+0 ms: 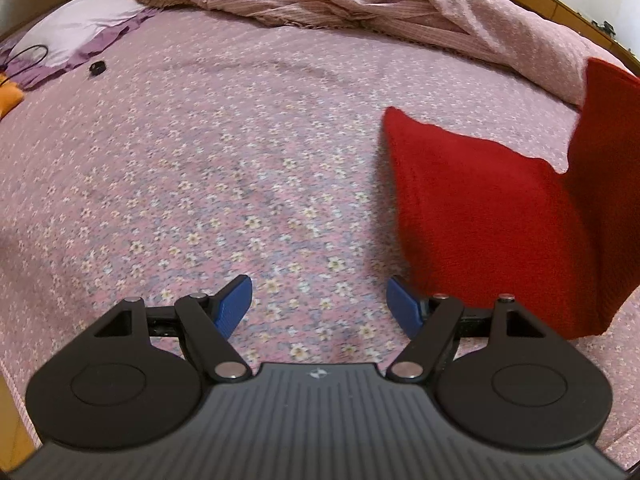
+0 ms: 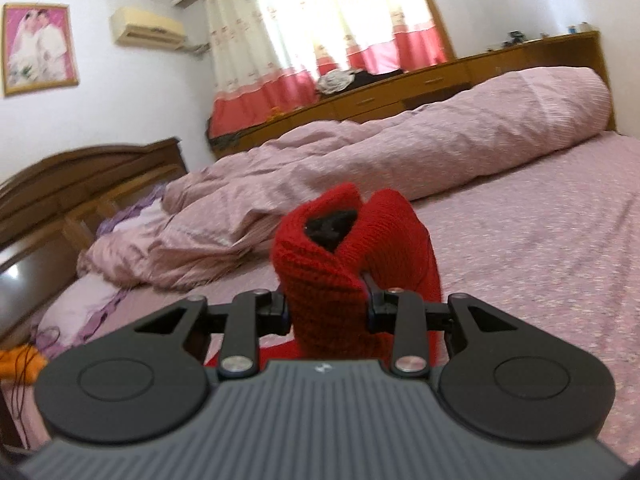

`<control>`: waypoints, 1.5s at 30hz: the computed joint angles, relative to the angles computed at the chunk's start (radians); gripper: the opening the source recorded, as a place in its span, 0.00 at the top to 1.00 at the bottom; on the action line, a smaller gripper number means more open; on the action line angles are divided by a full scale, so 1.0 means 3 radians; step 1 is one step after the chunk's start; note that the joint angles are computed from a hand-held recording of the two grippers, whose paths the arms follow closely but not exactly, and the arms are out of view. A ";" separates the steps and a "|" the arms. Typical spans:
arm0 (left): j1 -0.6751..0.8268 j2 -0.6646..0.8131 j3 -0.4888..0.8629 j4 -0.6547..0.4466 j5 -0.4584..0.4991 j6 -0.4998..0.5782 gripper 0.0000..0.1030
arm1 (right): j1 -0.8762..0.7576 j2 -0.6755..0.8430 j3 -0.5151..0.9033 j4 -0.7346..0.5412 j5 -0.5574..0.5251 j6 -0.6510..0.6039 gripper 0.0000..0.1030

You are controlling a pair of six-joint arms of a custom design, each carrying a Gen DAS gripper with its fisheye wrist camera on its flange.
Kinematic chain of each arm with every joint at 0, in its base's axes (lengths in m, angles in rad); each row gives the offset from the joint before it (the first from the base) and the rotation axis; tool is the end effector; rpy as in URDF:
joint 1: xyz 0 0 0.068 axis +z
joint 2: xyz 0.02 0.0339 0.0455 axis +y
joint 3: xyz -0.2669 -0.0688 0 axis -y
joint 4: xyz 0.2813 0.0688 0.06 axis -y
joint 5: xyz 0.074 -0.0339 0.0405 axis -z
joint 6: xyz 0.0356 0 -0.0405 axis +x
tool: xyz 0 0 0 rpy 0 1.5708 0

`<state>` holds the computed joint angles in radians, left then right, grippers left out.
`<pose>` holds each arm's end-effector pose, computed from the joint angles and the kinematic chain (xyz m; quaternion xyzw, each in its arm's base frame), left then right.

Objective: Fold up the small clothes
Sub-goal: 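Lift the held edge with the right tool and fold it over, then lower the folded edge onto the cardigan and open the right tool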

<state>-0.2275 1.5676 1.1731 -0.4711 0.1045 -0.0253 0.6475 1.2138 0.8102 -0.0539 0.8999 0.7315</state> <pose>0.3624 -0.0877 0.2444 0.1125 0.9306 -0.0921 0.3359 0.2523 0.1558 0.2658 0.2617 0.7542 0.0177 0.6020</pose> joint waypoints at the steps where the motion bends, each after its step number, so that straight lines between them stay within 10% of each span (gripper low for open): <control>1: 0.0020 -0.0003 -0.0013 0.0006 0.0009 -0.0003 0.24 | 0.0004 0.0084 0.0060 0.0009 -0.0035 -0.0017 0.66; 35: 0.0673 -0.0193 -0.0165 0.0029 0.0387 0.0048 0.24 | 0.0431 0.2010 0.1595 -0.0381 -0.0547 -0.0478 0.65; 45: 0.0436 -0.0281 -0.0028 0.0042 0.0349 0.0094 0.24 | 0.0584 0.1573 0.1230 -0.0292 -0.0614 -0.0240 0.46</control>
<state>-0.0966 1.4832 1.1647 -0.4586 0.2093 0.0028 0.8226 1.6858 1.1791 -0.1416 0.7158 0.6595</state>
